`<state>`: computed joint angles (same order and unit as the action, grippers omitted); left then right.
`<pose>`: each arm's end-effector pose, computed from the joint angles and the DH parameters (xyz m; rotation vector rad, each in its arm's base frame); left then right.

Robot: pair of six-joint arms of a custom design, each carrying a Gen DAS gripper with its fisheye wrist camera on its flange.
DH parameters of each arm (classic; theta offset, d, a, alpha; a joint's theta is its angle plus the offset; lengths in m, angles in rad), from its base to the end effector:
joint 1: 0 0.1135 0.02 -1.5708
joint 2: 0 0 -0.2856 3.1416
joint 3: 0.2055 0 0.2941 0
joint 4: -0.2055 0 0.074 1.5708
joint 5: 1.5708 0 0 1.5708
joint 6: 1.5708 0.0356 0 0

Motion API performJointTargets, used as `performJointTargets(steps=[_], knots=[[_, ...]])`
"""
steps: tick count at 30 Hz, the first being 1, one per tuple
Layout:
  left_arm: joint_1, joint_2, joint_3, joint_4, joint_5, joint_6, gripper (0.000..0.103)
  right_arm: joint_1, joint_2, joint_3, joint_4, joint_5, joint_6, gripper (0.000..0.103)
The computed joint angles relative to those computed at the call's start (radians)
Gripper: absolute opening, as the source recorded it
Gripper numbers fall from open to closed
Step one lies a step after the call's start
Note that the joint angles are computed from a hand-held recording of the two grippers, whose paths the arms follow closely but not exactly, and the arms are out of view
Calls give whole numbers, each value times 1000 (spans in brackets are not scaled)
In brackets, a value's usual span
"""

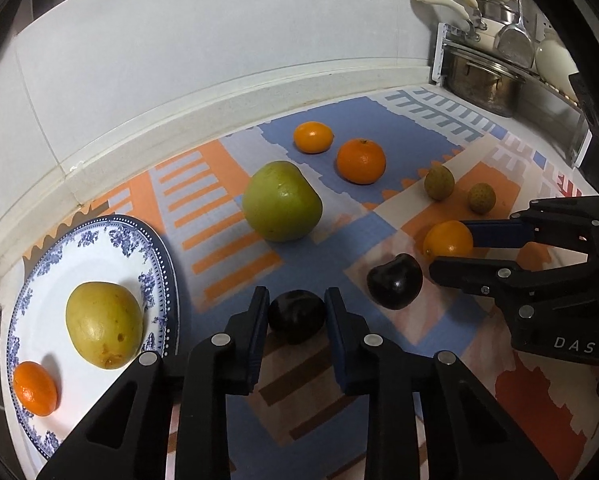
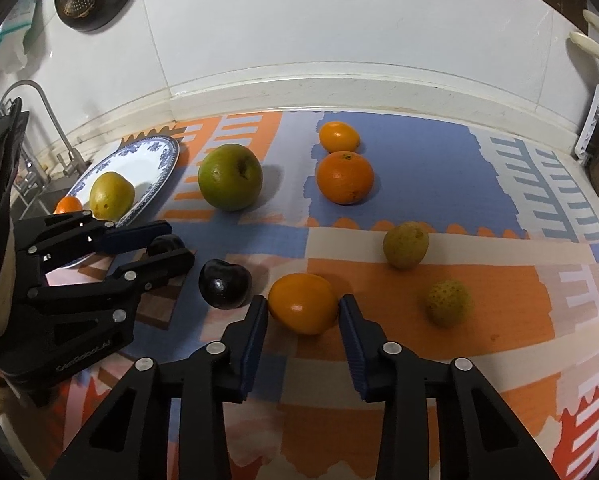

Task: Organize fruits
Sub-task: 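Grasp a dark plum with the left tool while the right tool grasps a mandarin orange, then carry the plum with the left tool onto the plate while the right tool releases the orange there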

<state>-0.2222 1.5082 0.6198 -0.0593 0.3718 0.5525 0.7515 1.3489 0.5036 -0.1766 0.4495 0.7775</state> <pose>0.2828 -0.0771 0.1259 1.0635 2.2137 -0.3250 0.1921 0.1583 0.1260 0.1890 2.4411 0.0730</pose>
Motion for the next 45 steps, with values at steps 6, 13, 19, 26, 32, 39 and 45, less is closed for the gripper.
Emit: performJointTargets(steps=[6,13,19,26,32,39,45], knots=[[9,-51,-19,-19,11,-24,28,24,-33,-12,-13,25,27,37],[37,-133,-44,-50,42,-40,28,73,-85,-8,-56,68,49,37],[79,-209,-60,-90,73,-60,28,113,-105,12,-77,96,55,37],[165,-308,-78,-131,118,-64,28,157,-108,58,-83,130,27,37],[244,-369,-76,-167,156,-61,28,184,-97,104,-70,146,-14,37],[345,-398,-54,-185,186,-58,27,188,-53,167,-16,138,-90,37],[418,-373,-21,-173,199,-64,27,163,13,228,55,83,-164,37]])
